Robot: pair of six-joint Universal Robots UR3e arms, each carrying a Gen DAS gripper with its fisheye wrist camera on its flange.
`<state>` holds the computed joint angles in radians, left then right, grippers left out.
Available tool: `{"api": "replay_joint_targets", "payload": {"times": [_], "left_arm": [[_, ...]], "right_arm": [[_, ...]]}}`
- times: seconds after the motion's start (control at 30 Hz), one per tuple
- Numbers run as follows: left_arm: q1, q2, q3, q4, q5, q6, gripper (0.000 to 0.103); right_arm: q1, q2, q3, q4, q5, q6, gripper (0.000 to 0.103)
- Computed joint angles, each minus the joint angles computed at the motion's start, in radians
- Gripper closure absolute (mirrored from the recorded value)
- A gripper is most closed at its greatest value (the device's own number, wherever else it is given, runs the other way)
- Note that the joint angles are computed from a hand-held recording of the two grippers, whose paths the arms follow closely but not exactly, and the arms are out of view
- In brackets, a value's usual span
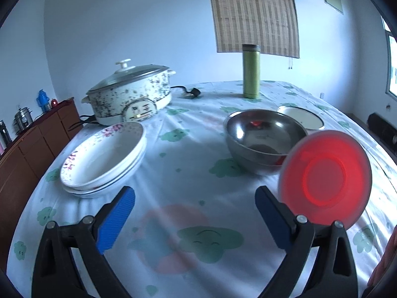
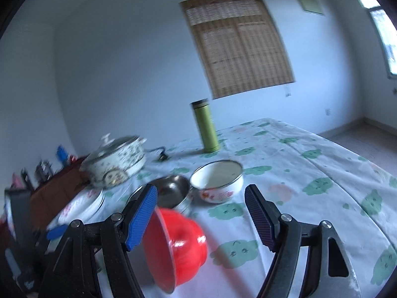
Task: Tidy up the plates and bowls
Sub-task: 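Grasp the rim of the red plastic bowl with the right tool, then lift and carry the red bowl with the right tool over the steel bowl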
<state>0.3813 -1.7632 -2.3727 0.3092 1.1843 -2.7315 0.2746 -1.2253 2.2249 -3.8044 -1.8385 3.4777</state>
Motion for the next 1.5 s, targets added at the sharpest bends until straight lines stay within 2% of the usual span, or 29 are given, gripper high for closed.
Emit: {"api": "replay_joint_targets", "payload": {"times": [0.03, 0.1, 0.13, 0.17, 0.27, 0.33, 0.43, 0.53, 0.67, 0.8, 0.93, 1.17, 1.4, 1.43, 1.47, 1.5], "left_arm": [[-0.009, -0.003, 0.004, -0.002, 0.005, 0.000, 0.004], [-0.030, -0.010, 0.011, 0.001, 0.019, -0.006, 0.004], [-0.041, -0.013, 0.016, 0.001, 0.026, -0.011, 0.004], [-0.048, -0.014, 0.020, -0.001, 0.029, -0.016, 0.004], [-0.062, -0.016, 0.024, -0.007, 0.032, -0.022, 0.004], [-0.067, -0.019, 0.024, -0.002, 0.030, -0.021, 0.004], [-0.062, -0.010, 0.022, -0.016, 0.006, -0.021, 0.004], [-0.041, 0.020, 0.017, -0.060, -0.052, -0.024, 0.004], [-0.009, 0.060, -0.002, -0.089, -0.139, -0.018, 0.004], [0.002, 0.090, -0.015, -0.130, -0.201, 0.005, 0.004], [-0.002, 0.097, -0.020, -0.114, -0.206, -0.004, 0.004], [0.091, 0.165, -0.047, -0.159, -0.337, -0.002, 0.004], [-0.004, 0.109, 0.048, -0.331, -0.262, 0.046, 0.006], [-0.013, 0.107, 0.051, -0.339, -0.257, 0.045, 0.011], [-0.027, 0.100, 0.059, -0.345, -0.242, 0.044, 0.024], [-0.041, 0.091, 0.069, -0.352, -0.226, 0.044, 0.030]], "right_arm": [[-0.001, -0.008, -0.003, 0.032, 0.021, -0.023, 0.028], [-0.007, -0.018, -0.011, 0.101, 0.068, -0.062, 0.038], [-0.005, -0.021, -0.023, 0.148, 0.085, -0.083, 0.053], [0.001, -0.020, -0.032, 0.181, 0.078, -0.095, 0.063], [-0.010, -0.018, -0.061, 0.297, 0.098, -0.098, 0.077], [-0.062, -0.036, -0.042, 0.334, 0.156, -0.060, 0.082], [-0.212, -0.076, 0.050, 0.308, 0.390, 0.018, 0.089], [-0.391, -0.062, 0.142, 0.234, 0.692, 0.099, 0.091], [-0.475, -0.034, 0.181, 0.185, 0.831, 0.160, 0.091], [-0.459, -0.032, 0.171, 0.204, 0.799, 0.172, 0.091], [-0.446, -0.034, 0.158, 0.220, 0.763, 0.161, 0.091], [-0.385, -0.056, 0.110, 0.286, 0.663, 0.107, 0.091], [-0.390, -0.062, 0.106, 0.294, 0.693, 0.092, 0.089], [-0.395, -0.067, 0.113, 0.282, 0.699, 0.094, 0.087], [-0.394, -0.067, 0.111, 0.275, 0.696, 0.098, 0.086], [-0.395, -0.074, 0.117, 0.269, 0.692, 0.099, 0.086]]}}
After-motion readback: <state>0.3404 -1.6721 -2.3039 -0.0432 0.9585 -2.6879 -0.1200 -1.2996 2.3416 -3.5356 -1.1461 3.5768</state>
